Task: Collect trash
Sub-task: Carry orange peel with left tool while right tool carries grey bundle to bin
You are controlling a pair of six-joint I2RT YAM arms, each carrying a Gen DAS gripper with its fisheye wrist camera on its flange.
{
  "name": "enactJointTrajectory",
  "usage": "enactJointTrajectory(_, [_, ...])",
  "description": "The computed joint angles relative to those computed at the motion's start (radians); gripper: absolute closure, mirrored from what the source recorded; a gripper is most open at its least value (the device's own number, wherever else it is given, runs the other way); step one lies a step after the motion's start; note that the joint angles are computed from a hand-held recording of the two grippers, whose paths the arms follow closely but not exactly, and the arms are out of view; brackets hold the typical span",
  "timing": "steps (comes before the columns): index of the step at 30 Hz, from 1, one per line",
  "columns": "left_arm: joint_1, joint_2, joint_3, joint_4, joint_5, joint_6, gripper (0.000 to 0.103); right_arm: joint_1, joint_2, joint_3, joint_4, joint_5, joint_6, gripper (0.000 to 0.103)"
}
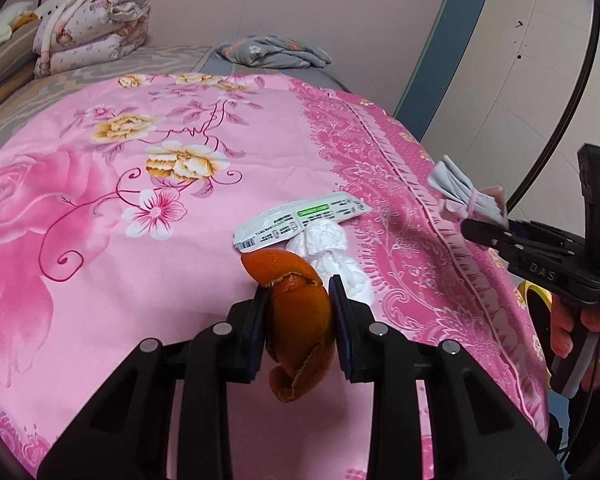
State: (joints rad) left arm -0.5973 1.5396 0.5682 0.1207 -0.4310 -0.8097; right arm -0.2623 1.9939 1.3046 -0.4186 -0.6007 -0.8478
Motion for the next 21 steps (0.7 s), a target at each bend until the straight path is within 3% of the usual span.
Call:
enactJointTrajectory(13, [-0.228,-0.062,0.174,-0.273,-0.186,-0.127,0.076,-0.226,-0.067,0.050,-0.210,-0.149,-0.096,0.071])
enactJointTrajectory(21, [-0.337,-0.003,0.335,-0.376,-0.254,-0.156,0.076,-0.352,-0.019,0.191,-0.317,-0.209,-0.072,0.071])
